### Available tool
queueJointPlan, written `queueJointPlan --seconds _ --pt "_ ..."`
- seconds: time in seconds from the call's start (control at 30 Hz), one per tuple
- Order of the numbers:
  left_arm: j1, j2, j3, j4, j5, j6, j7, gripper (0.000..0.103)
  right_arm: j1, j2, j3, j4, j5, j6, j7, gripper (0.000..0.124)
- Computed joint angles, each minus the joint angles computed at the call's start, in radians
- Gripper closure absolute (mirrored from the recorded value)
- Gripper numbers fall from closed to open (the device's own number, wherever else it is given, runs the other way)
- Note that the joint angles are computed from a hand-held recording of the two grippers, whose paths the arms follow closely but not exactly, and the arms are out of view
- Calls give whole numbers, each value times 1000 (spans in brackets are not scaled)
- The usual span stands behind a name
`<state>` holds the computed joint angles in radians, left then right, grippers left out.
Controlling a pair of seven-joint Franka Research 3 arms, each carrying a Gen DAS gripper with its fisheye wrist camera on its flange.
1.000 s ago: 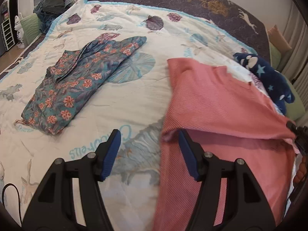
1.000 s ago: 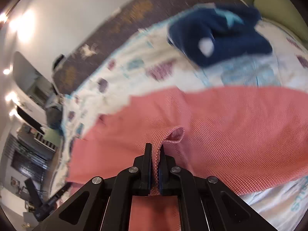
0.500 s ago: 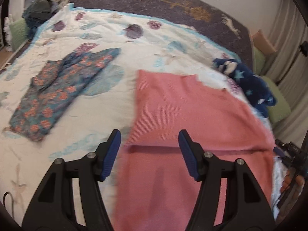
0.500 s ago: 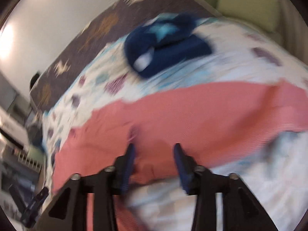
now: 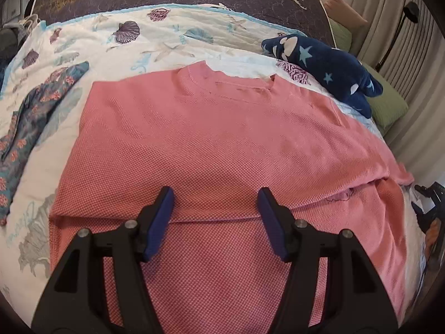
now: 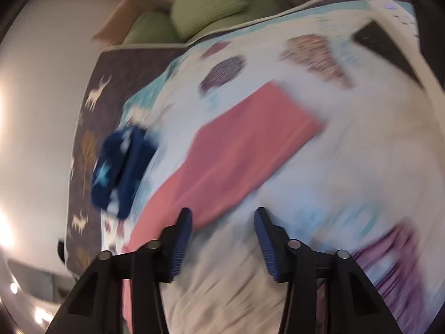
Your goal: Fold small clothes
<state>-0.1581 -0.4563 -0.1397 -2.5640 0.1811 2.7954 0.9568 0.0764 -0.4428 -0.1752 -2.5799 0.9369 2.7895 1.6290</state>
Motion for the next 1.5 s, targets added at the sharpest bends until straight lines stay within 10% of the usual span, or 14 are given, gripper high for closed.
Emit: queueJointPlan --seconds 0.2,0.27,0.43,0.67,0.83,1.0,1.27,1.33,1.4,1.5 --pt "4 -3 -2 -12 -1 14 -3 39 28 132 -47 106 151 3 -98 80" --pt "13 0 -13 -7 15 6 -14 39 -8 176 -3 149 76 -2 -46 120" --pt "6 -4 -3 -12 13 23 -19 39 -34 118 102 172 -149 147 13 121" --pt "-85 -67 93 -61 -113 91 9 39 292 5 129 226 -258 259 -264 118" --pt "-193 -156 194 -130 -230 150 92 34 526 101 136 298 -211 30 -474 110" --pt "-285 -207 273 -167 -315 145 187 33 481 117 212 257 -204 -128 -466 105" --pt "-459 -86 387 -84 -480 111 348 33 339 -27 267 131 -308 -102 -303 82" --pt "-384 -41 306 -65 -456 110 314 43 321 -44 265 108 -339 -98 -271 81" --pt "-387 -27 304 -51 -491 111 346 94 294 -57 272 91 -383 -95 -228 80" --pt "-430 -49 341 -28 -591 115 416 94 242 -59 295 77 -458 -103 -127 77"
